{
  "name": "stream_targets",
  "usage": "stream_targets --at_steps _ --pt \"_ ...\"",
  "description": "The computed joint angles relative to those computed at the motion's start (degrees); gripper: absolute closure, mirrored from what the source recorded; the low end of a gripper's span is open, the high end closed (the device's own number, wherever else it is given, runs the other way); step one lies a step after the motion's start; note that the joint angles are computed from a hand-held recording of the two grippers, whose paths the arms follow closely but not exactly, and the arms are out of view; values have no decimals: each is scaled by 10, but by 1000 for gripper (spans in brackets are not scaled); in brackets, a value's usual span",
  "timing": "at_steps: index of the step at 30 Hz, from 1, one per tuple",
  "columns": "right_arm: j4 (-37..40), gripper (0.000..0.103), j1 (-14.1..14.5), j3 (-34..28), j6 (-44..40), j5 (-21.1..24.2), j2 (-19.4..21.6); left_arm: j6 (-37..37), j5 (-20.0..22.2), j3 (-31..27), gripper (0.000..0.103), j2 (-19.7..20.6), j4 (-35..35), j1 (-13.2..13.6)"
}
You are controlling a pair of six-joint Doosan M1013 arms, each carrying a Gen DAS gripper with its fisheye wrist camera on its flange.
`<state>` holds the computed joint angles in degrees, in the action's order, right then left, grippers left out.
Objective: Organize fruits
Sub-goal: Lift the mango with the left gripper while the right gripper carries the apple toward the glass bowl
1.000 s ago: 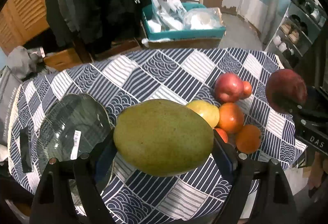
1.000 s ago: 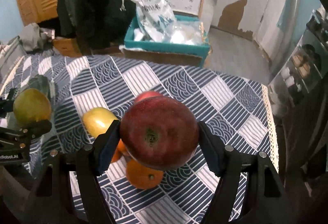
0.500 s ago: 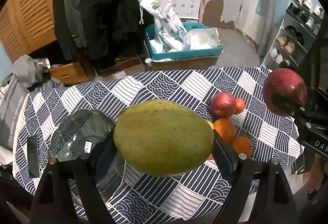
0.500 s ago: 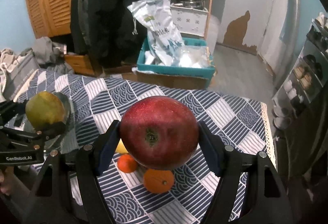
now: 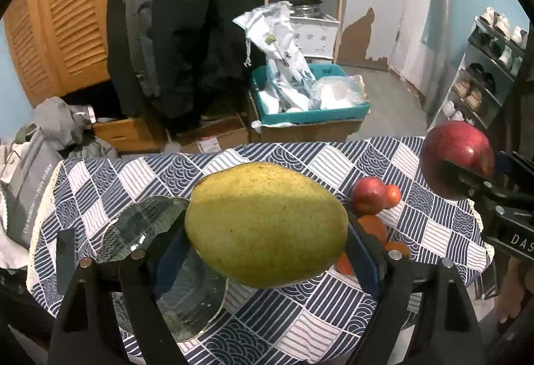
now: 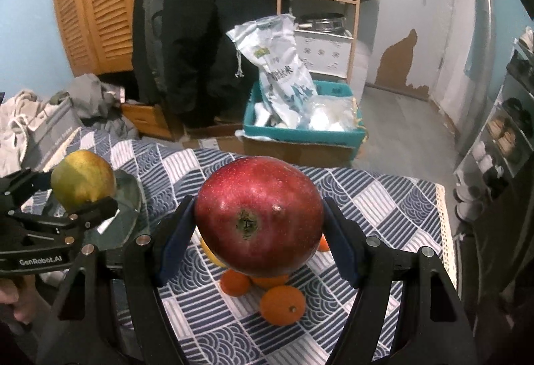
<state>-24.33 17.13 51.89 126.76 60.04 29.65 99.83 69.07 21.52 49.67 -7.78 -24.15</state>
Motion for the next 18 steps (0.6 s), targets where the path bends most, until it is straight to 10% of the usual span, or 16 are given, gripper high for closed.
stream_targets --at_steps 18 --pt "80 29 13 -147 -77 39 89 -52 2 -12 16 6 22 30"
